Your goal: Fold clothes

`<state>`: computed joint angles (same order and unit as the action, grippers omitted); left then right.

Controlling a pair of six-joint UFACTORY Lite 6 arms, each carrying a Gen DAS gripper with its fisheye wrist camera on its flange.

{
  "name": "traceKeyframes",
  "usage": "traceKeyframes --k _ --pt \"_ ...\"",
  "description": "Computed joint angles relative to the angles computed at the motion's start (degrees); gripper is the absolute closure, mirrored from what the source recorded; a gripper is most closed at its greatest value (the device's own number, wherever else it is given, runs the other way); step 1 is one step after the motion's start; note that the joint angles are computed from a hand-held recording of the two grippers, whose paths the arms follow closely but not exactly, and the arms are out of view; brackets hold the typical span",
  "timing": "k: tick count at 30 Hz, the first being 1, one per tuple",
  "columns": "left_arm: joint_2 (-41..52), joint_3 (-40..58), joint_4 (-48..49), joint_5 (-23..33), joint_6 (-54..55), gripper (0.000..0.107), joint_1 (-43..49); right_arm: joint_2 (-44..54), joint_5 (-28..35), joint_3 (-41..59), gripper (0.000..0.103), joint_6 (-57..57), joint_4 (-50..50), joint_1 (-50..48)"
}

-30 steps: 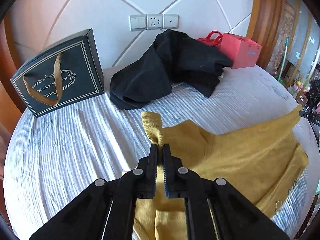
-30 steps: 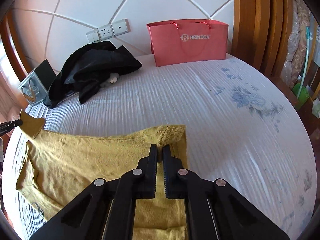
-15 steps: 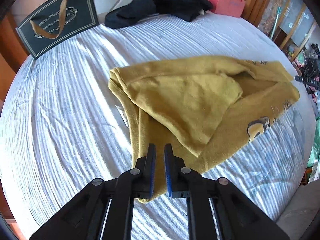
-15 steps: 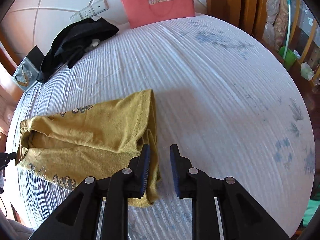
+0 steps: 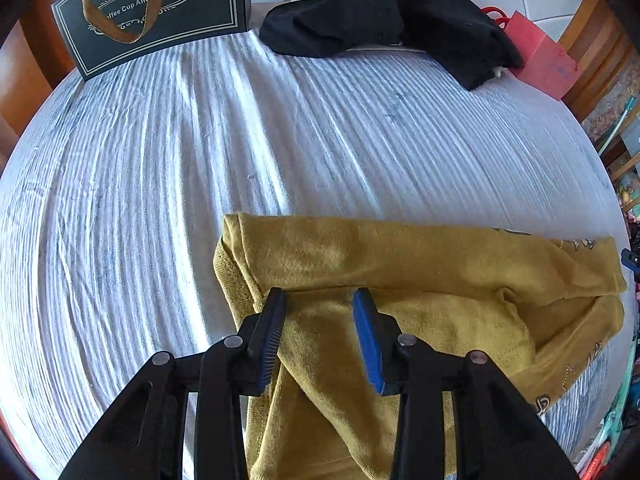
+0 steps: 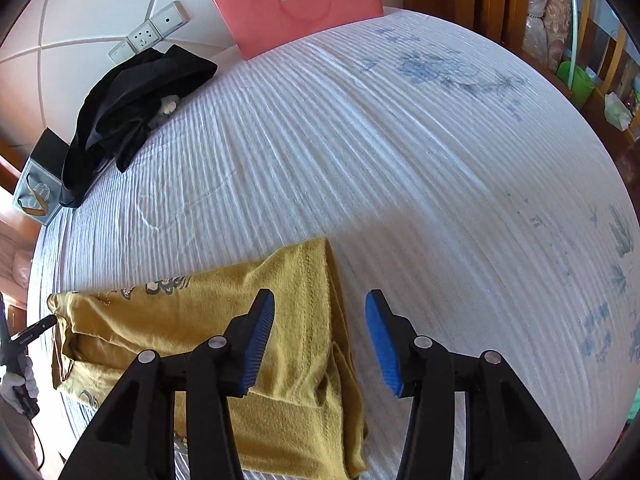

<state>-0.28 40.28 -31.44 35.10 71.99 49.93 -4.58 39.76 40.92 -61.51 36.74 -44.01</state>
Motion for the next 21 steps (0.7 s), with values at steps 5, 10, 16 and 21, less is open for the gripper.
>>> traceKeyframes --k 5,10,16,21 --pt "-3.11 -4.72 -3.85 -8.82 5.68 0.072 -3.39 2.29 -8.95 -1.19 0.099 12.41 -11.88 11.05" --pt "-7.55 -10.95 -0.73 -26.94 5.63 0.073 -9.97 -1.09 -22.45 -5.88 0.090 33.00 -34.58 18.70" --pt "-3.19 -0.33 -3.44 1.26 8.89 0.070 4.97 -4.42 -15.99 -4.57 0.067 11.48 -13.07 9.04" --pt "-5.22 -0.54 0.73 14.83 11.66 0.062 15.06 -8.80 -3.36 -5.06 0.060 -3.04 -0.75 -4.26"
